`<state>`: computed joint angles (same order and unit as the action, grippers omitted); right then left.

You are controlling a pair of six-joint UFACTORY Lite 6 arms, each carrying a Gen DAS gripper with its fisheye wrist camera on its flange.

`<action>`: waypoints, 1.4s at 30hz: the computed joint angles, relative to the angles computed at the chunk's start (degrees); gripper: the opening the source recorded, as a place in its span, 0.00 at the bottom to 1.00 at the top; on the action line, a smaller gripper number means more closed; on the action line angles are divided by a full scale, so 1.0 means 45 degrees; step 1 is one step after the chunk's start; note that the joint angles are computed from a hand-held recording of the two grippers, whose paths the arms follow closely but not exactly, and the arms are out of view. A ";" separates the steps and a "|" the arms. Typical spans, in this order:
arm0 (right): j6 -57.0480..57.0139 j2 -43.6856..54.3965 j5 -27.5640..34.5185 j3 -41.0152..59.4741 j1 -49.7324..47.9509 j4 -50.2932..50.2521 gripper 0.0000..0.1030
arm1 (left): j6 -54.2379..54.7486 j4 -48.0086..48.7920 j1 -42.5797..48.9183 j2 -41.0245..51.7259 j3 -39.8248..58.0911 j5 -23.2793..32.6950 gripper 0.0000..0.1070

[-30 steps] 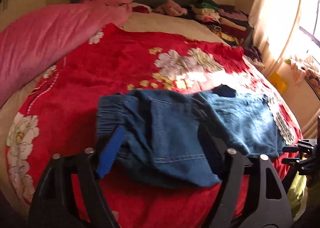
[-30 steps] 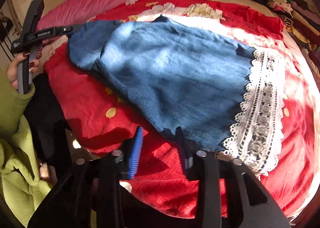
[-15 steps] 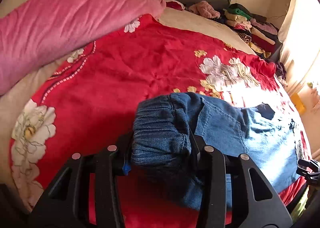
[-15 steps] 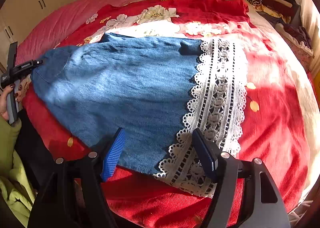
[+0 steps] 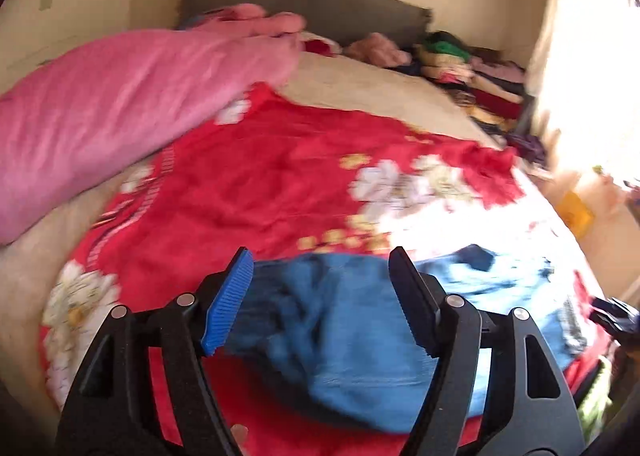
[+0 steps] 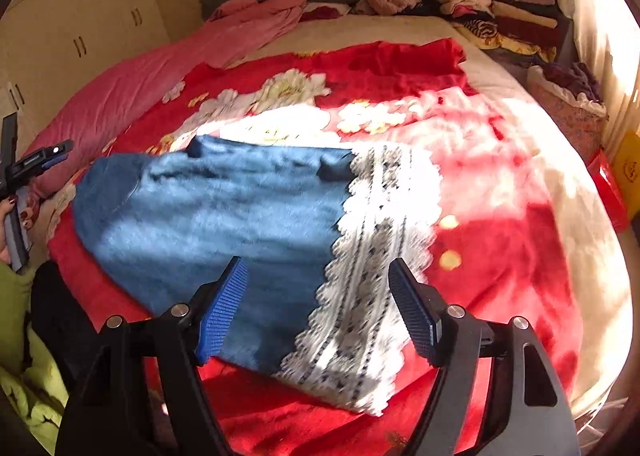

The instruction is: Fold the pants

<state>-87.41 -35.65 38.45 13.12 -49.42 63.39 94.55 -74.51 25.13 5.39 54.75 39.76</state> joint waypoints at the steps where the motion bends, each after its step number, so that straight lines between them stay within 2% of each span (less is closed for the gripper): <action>1: -0.0453 0.1033 -0.0359 0.0606 0.0021 0.0679 0.70 | -0.0312 0.0218 -0.0588 0.0143 0.0200 0.0058 0.58; 4: -0.1777 0.4317 -0.0950 0.2519 0.0335 0.2554 0.70 | -0.0535 0.0237 -0.2968 0.0796 0.0636 -0.0612 0.58; 8: -0.2112 0.7769 -0.2272 0.4699 0.1345 0.3714 0.69 | -0.2062 0.1289 -0.5734 0.2802 0.2108 -0.1341 0.58; 12: -0.2057 1.0154 -0.2283 0.6134 0.1457 0.4346 0.69 | -0.2532 0.2077 -0.7355 0.5082 0.3761 -0.3202 0.58; 14: -0.2025 1.0914 -0.2002 0.6476 0.1415 0.4478 0.57 | -0.3770 0.3162 -0.7398 0.6388 0.5100 -0.2789 0.58; 17: -0.2819 1.1333 -0.1419 0.6381 0.1355 0.5010 0.53 | -0.5105 0.4172 -0.7515 0.7956 0.6738 -0.1782 0.58; 18: -0.3185 1.1276 -0.1296 0.6232 0.1326 0.5191 0.51 | -0.4917 0.4074 -0.7633 0.8074 0.6730 -0.1886 0.55; 19: -0.3478 1.1264 -0.1013 0.6128 0.1215 0.5224 0.42 | -0.4836 0.4084 -0.7788 0.8013 0.6665 -0.1918 0.49; 20: -0.3606 1.1164 -0.0707 0.6007 0.1112 0.5148 0.28 | -0.4572 0.3947 -0.7881 0.7986 0.6612 -0.1795 0.29; 21: -0.3726 1.1073 -0.0296 0.5909 0.0953 0.4980 0.20 | -0.4063 0.3491 -0.7847 0.7858 0.6406 -0.1488 0.05; 22: -0.3844 1.0749 -0.0103 0.5712 0.0902 0.4935 0.16 | -0.4088 0.3458 -0.7825 0.7766 0.6413 -0.1154 0.02; 27: -0.4548 0.8480 -0.0670 0.5234 0.1178 0.5373 0.15 | -0.4296 0.2981 -0.7956 0.7165 0.6435 -0.1783 0.02; 29: -0.4508 0.8850 -0.1491 0.5845 0.1700 0.5551 0.15 | -0.4987 0.3230 -0.8124 0.7568 0.7007 -0.2101 0.02; 32: -0.4670 1.0682 -0.3156 0.6986 0.2742 0.6029 0.17 | -0.5845 0.3563 -0.8550 0.8458 0.7670 -0.3039 0.02; 34: -0.6629 1.1708 -0.4307 0.7191 0.3446 0.7894 0.21 | -0.5962 0.3460 -0.8648 0.9010 0.7893 -0.3442 0.05; 36: -0.7569 1.1866 -0.4284 0.7090 0.3419 0.8843 0.24 | -0.5278 0.2699 -0.8562 0.9210 0.7842 -0.3579 0.06; 37: -0.7239 1.1736 -0.4206 0.7040 0.3274 0.8575 0.28 | -0.4839 0.2258 -0.8482 0.9033 0.7603 -0.3543 0.07; 39: -0.6090 1.0878 -0.4434 0.6696 0.2989 0.7551 0.46 | -0.4830 0.2329 -0.8325 0.8607 0.7266 -0.3426 0.14; 40: -0.5563 1.0132 -0.4747 0.6329 0.2841 0.7140 0.59 | -0.5017 0.2531 -0.8231 0.8198 0.6936 -0.3485 0.28; 41: -0.5095 0.9313 -0.4654 0.5915 0.2510 0.6569 0.61 | -0.5017 0.2538 -0.8099 0.7729 0.6531 -0.3502 0.41; 42: -0.4666 0.8402 -0.4201 0.5400 0.2028 0.5877 0.61 | -0.4895 0.2478 -0.7897 0.7136 0.5989 -0.3432 0.46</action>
<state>-108.41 2.16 19.54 37.42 -40.29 89.84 72.52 -63.35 -10.41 37.50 81.70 24.32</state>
